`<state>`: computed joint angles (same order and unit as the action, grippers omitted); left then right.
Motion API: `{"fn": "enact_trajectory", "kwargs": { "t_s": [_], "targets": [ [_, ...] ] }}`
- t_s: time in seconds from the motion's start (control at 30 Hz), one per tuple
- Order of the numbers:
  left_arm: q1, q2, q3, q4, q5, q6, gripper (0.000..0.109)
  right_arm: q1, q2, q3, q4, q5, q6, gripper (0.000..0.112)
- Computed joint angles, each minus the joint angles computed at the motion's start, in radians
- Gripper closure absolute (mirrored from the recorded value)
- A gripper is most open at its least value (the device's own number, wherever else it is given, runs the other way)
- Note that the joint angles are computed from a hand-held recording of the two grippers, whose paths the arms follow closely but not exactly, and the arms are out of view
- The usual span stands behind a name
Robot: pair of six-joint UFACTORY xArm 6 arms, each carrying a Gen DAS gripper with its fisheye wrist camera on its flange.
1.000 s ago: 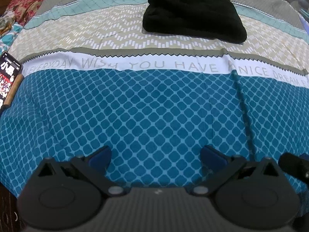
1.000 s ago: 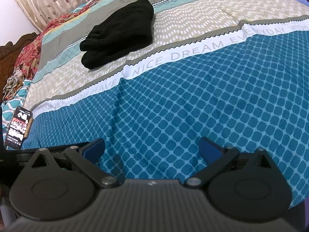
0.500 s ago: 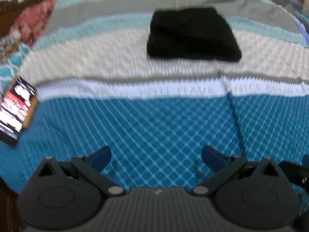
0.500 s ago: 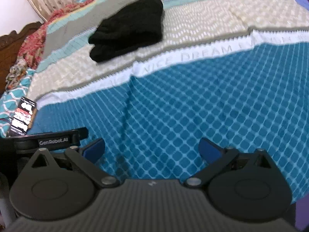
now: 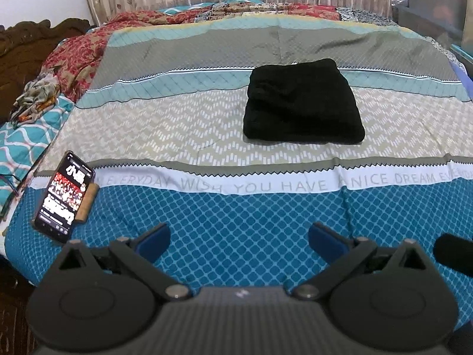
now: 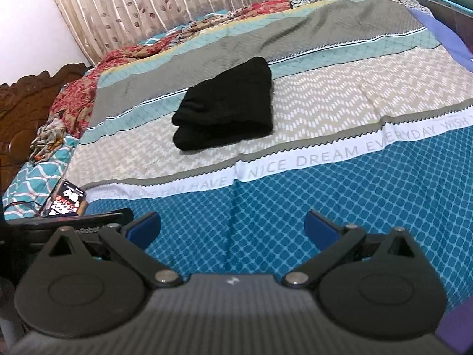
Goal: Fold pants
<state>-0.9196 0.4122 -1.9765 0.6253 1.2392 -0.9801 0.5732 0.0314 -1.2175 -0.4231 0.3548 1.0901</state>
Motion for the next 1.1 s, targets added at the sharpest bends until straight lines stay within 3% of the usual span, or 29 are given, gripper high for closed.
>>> {"fn": "enact_trajectory", "kwargs": {
  "t_s": [1.1],
  "targets": [
    [-0.006,-0.032,0.035,-0.044,-0.005,0.021,0.006,0.014,-0.008,0.004,-0.017,0.032,0.047,0.009]
  ]
}}
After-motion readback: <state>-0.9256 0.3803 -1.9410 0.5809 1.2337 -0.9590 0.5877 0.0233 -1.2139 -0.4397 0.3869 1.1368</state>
